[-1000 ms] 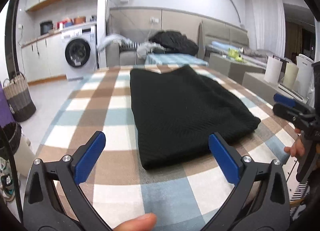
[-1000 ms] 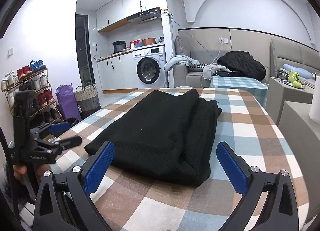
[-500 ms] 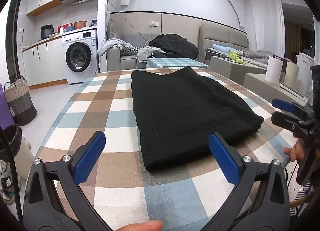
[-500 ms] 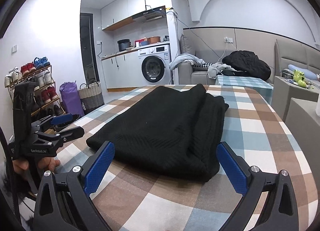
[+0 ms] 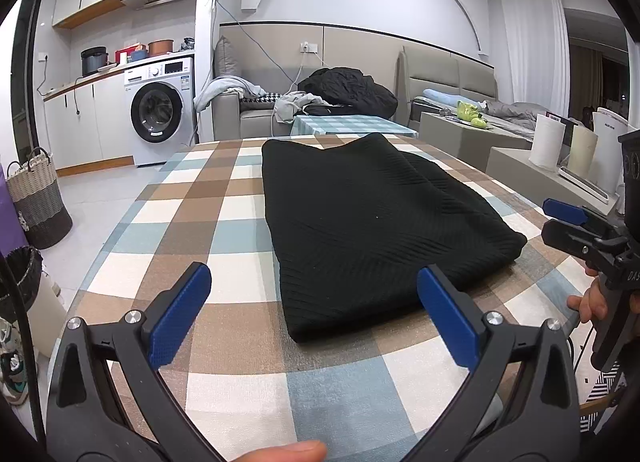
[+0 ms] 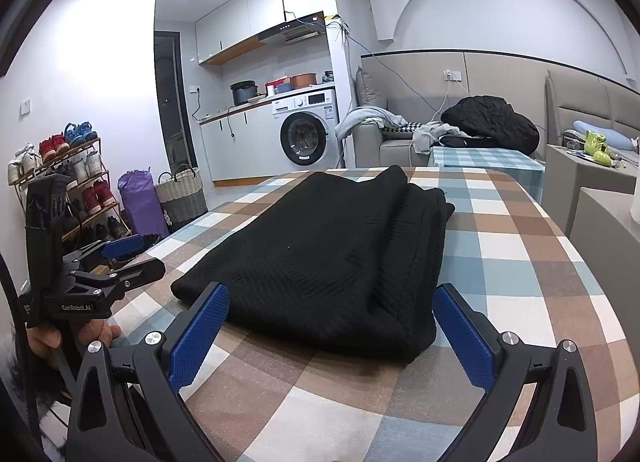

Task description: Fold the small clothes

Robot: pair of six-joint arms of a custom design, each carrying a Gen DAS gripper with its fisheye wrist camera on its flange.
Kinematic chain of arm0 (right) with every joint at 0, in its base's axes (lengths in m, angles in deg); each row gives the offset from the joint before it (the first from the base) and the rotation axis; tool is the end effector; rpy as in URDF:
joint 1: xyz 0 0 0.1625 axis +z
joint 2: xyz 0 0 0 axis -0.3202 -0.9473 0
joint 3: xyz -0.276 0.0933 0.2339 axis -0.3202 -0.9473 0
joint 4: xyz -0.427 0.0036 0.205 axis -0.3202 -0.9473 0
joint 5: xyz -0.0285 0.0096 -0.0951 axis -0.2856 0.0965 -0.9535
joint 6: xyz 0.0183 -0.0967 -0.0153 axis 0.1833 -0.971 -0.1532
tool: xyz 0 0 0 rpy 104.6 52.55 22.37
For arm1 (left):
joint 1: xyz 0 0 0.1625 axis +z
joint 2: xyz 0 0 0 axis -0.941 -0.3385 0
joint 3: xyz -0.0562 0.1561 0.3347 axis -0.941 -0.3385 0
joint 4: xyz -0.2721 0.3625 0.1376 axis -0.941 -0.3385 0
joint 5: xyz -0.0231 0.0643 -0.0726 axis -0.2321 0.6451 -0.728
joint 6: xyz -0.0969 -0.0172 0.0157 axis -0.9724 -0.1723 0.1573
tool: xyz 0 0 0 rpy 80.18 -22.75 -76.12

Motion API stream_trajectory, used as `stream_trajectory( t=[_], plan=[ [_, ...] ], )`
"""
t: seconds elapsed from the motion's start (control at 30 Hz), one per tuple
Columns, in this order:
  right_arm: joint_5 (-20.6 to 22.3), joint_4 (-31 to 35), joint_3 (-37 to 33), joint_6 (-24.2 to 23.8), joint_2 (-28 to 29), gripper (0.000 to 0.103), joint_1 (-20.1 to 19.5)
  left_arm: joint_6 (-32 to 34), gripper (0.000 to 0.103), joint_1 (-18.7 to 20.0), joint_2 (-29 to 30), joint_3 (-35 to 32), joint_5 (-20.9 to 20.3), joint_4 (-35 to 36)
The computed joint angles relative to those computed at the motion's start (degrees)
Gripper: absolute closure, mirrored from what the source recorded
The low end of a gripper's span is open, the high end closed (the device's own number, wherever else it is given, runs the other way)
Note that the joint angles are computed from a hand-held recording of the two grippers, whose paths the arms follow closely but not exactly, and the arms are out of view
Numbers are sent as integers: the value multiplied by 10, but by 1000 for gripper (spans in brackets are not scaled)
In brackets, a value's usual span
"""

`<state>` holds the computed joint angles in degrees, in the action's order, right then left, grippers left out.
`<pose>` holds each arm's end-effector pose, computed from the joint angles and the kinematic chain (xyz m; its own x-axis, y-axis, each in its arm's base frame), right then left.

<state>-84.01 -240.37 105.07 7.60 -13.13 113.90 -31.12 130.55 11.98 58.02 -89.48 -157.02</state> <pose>0.1401 -0.5232 0.1189 -0.7998 0.1514 0.5809 -0.4991 0.3699 -0.7836 -0.1841 -0.6407 0.0861 -0.5454 0.6608 -0.5156 0.8317 0.3504 -0.4307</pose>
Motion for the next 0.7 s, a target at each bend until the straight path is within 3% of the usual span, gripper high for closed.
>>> stream_trajectory(
  t=[0.7],
  plan=[
    [0, -5, 0, 0, 1, 0, 0, 0, 0, 0, 0, 0, -1, 0]
  ],
)
